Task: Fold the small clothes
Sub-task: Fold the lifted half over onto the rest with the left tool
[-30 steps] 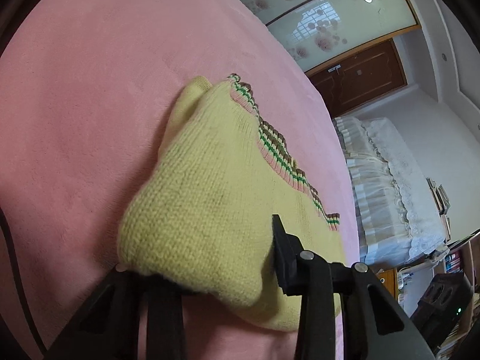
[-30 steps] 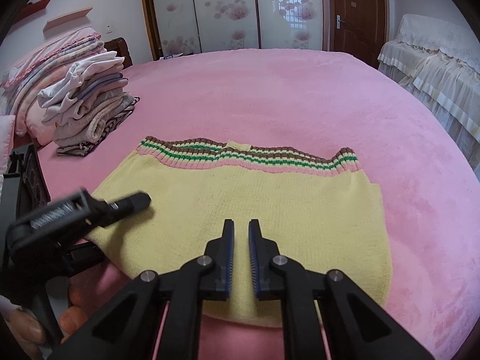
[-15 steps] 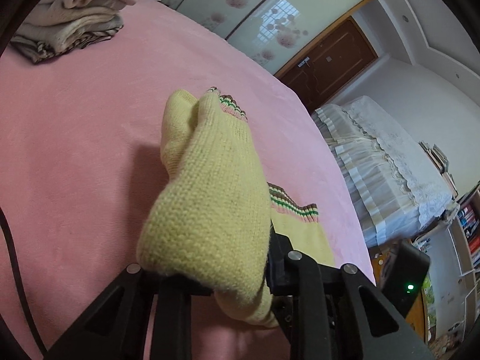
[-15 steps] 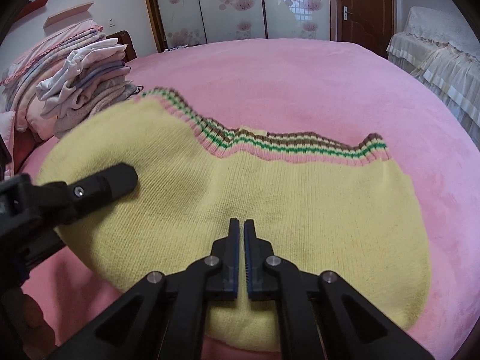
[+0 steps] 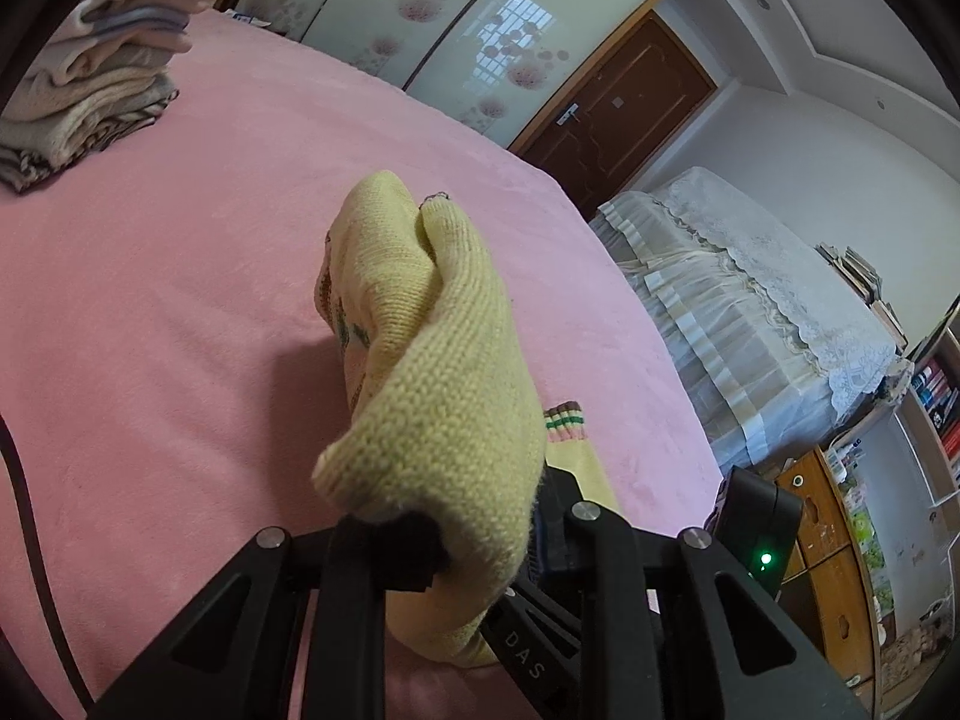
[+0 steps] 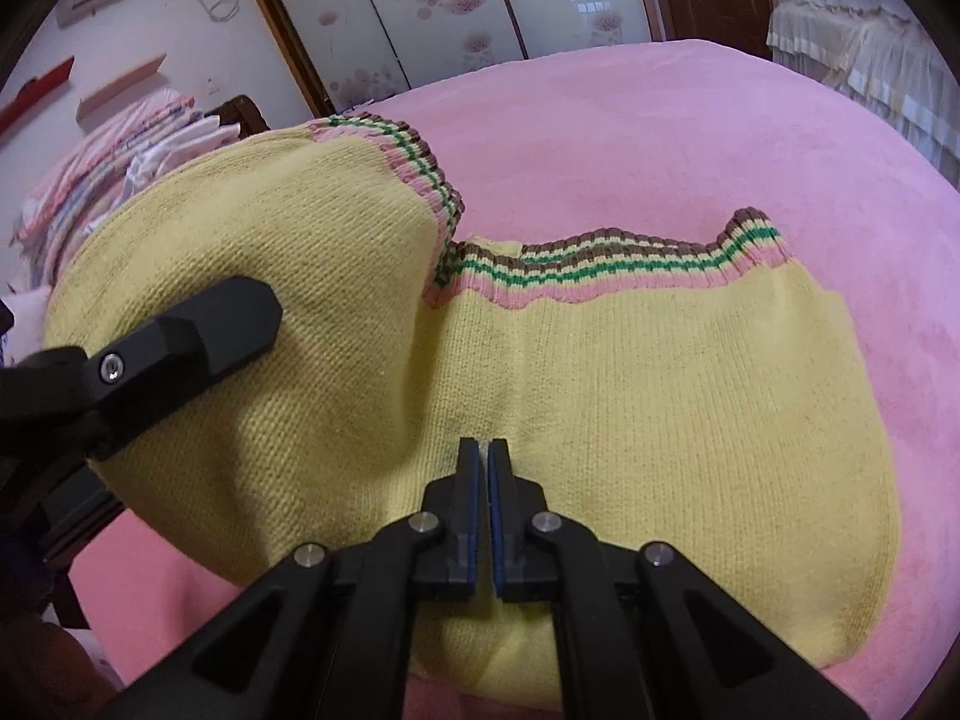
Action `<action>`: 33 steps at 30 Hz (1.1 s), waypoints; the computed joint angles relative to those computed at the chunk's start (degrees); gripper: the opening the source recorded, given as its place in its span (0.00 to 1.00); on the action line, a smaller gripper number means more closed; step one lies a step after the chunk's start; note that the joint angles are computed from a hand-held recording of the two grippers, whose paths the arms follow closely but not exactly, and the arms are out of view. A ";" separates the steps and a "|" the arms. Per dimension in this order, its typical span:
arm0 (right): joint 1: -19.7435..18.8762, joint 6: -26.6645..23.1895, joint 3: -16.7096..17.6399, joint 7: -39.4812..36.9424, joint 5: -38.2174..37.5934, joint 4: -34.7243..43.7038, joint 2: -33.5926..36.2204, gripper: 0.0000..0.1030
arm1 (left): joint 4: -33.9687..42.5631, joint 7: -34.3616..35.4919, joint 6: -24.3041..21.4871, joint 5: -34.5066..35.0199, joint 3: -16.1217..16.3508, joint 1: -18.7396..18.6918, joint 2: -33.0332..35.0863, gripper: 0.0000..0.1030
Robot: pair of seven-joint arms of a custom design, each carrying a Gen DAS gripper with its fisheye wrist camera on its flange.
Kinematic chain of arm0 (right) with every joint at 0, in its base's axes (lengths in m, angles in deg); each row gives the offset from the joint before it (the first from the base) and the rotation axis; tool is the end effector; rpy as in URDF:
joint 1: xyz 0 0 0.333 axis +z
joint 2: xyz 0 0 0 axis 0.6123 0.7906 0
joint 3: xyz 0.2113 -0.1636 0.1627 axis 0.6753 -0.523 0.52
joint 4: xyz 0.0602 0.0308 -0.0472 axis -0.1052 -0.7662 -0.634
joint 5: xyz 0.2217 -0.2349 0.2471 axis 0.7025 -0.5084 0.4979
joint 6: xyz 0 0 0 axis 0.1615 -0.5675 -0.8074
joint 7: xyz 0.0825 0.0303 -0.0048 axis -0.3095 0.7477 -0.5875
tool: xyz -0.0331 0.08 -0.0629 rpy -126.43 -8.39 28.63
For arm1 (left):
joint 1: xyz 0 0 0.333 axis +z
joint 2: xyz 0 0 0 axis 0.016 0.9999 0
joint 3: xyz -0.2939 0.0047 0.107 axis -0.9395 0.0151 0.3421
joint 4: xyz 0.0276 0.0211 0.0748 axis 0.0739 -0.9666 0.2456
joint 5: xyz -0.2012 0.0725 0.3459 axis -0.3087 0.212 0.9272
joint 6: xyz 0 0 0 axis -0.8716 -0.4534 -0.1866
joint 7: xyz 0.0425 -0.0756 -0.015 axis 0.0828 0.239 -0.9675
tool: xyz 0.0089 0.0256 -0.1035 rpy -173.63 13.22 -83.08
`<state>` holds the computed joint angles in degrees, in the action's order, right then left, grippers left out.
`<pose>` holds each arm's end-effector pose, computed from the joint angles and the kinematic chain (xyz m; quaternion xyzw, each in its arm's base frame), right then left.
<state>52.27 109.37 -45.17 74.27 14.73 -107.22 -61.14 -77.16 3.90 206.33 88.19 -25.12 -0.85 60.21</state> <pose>0.5747 0.1852 0.5643 -0.7962 0.4872 -0.0244 0.3579 0.5336 -0.1408 0.5400 -0.7766 0.4086 -0.4553 0.1504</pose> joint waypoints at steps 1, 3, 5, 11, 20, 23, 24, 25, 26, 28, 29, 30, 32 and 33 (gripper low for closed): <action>-0.30 -1.20 -0.39 0.10 0.83 0.54 0.10 0.03 | 0.42 -0.21 -0.40 0.85 -0.50 0.35 0.02 0.19; -0.92 -2.73 -0.93 0.61 1.89 1.06 -0.09 0.03 | 2.39 -1.07 -1.74 2.68 -1.50 0.88 0.84 0.19; -1.52 -3.22 -1.45 0.19 3.62 0.94 -0.79 0.03 | 3.59 -1.56 -2.52 3.96 -1.75 0.75 1.34 0.19; -3.12 -3.38 -2.62 0.31 4.12 0.31 -2.47 0.03 | 8.78 -0.89 -5.76 7.37 -1.95 -1.39 4.45 0.18; -6.08 -2.11 -4.69 1.56 2.31 -2.07 -4.65 0.03 | 16.91 3.94 -15.32 11.76 -1.72 -6.13 10.37 0.18; -7.05 -2.00 -5.18 2.33 1.31 -2.13 -4.64 0.03 | 18.37 5.13 -18.44 13.30 -1.69 -7.72 11.64 0.18; -7.30 -2.00 -5.29 2.51 1.13 -2.15 -4.67 0.03 | 18.70 5.08 -19.08 14.13 -1.60 -8.13 11.78 0.18; -7.62 -1.88 -5.43 2.90 0.89 -2.25 -4.67 0.03 | 19.10 5.37 -20.08 15.04 -1.60 -8.59 11.99 0.18; -7.81 -2.04 -5.52 3.11 0.89 -2.19 -4.58 0.03 | 19.43 5.93 -20.82 15.32 -1.57 -8.90 12.16 0.18; -8.25 -2.42 -5.76 3.29 0.84 -1.99 -4.44 0.03 | 20.07 7.45 -22.70 15.67 -1.62 -9.51 12.38 0.18; -8.43 -2.67 -5.86 3.23 0.90 -1.87 -4.37 0.03 | 20.49 8.17 -23.51 15.52 -1.63 -9.72 12.49 0.18; -8.60 -3.03 -5.99 3.05 1.11 -1.89 -4.40 0.03 | 20.47 8.78 -24.07 15.50 -1.64 -9.92 12.29 0.18; -8.79 -3.50 -6.03 2.76 1.50 -1.80 -4.42 0.03 | 20.68 9.48 -25.04 15.63 -1.67 -10.24 12.11 0.18; -8.88 -3.73 -6.06 2.57 1.57 -1.69 -4.42 0.03 | 20.84 9.78 -25.54 15.84 -1.71 -10.40 12.08 0.20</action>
